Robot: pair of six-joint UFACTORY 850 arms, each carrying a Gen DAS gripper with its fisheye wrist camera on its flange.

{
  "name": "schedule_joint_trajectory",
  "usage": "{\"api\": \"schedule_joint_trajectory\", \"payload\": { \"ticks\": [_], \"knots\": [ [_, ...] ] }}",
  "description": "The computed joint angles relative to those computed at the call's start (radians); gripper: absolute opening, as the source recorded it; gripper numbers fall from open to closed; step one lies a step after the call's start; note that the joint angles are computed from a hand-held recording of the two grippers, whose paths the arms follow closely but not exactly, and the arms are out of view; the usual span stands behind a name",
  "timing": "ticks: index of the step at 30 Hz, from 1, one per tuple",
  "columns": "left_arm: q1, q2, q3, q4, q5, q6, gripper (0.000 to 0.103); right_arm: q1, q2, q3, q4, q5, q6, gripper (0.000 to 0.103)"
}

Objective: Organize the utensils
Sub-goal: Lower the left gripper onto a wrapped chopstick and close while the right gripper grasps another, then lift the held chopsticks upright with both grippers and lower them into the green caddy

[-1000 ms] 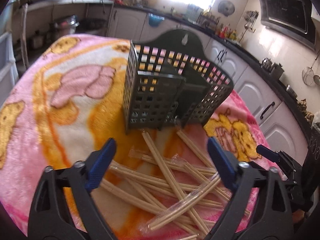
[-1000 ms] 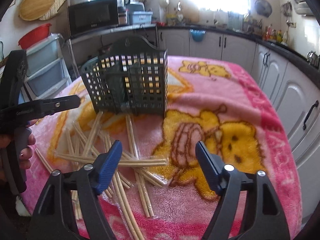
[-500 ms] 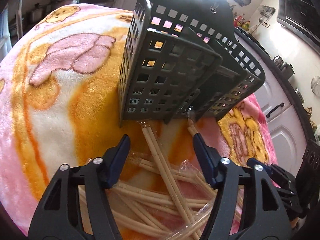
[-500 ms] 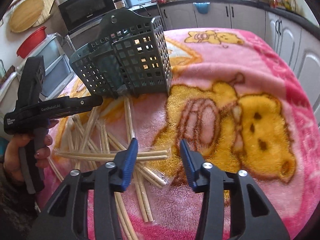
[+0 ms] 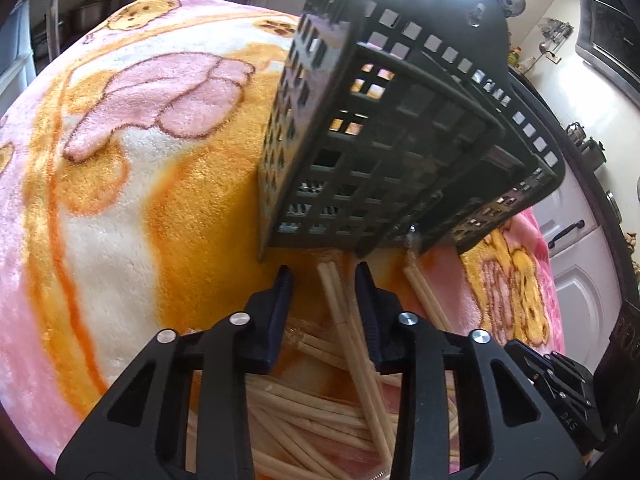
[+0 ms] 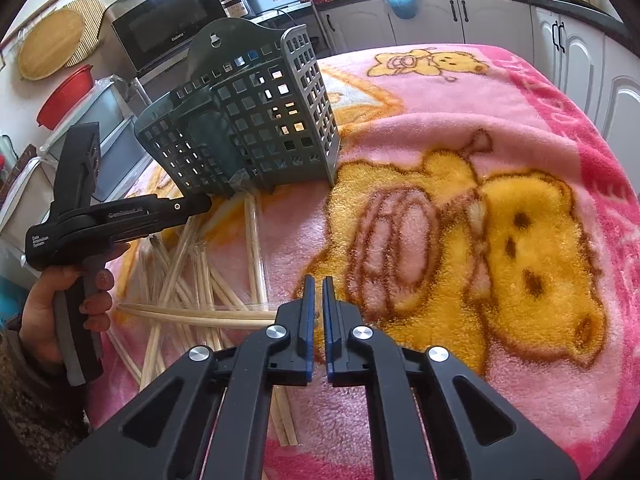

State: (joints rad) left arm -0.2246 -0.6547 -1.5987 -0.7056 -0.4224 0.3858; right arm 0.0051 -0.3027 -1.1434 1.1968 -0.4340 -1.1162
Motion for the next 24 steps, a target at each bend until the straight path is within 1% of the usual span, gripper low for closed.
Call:
{"api": "schedule_joint_trajectory", "payload": {
  "ticks": [3,4,5,9,13,15,18,21,24],
  "knots": [
    [0.003,-0.006,-0.011,0.019,-0.009,-0.016,0.02,0.0,0.013,0.012,0.04,0.013,-0.045,0.002],
    [-0.002,-0.011,-0.019,0.036,-0.011,-0.032,0.017,0.0,0.018,0.016,0.051,0.017,-0.058,0.002],
    [-0.002,-0.012,-0.02,0.04,-0.013,-0.032,0.012,0.001,0.024,0.021,0.064,0.025,-0.075,0.002],
    [0.002,-0.012,-0.023,0.029,-0.027,0.001,0.009,0.005,0.042,0.031,0.105,0.044,-0.122,0.002],
    [0.013,-0.002,-0.016,-0.036,-0.038,0.076,0.007,0.009,0.059,0.04,0.148,0.066,-0.173,0.002],
    [0.019,0.014,0.002,-0.087,-0.036,0.128,0.007,0.01,0.07,0.048,0.196,0.077,-0.225,0.002],
    [0.029,0.051,0.041,-0.201,-0.038,0.249,0.006,0.008,0.093,0.061,0.284,0.079,-0.321,0.002],
    [0.038,0.105,0.092,-0.344,-0.026,0.412,0.006,0.015,0.118,0.071,0.37,0.087,-0.425,0.001],
    [0.044,0.158,0.135,-0.476,-0.013,0.566,0.005,0.023,0.144,0.077,0.449,0.078,-0.525,0.001]
  ]
}}
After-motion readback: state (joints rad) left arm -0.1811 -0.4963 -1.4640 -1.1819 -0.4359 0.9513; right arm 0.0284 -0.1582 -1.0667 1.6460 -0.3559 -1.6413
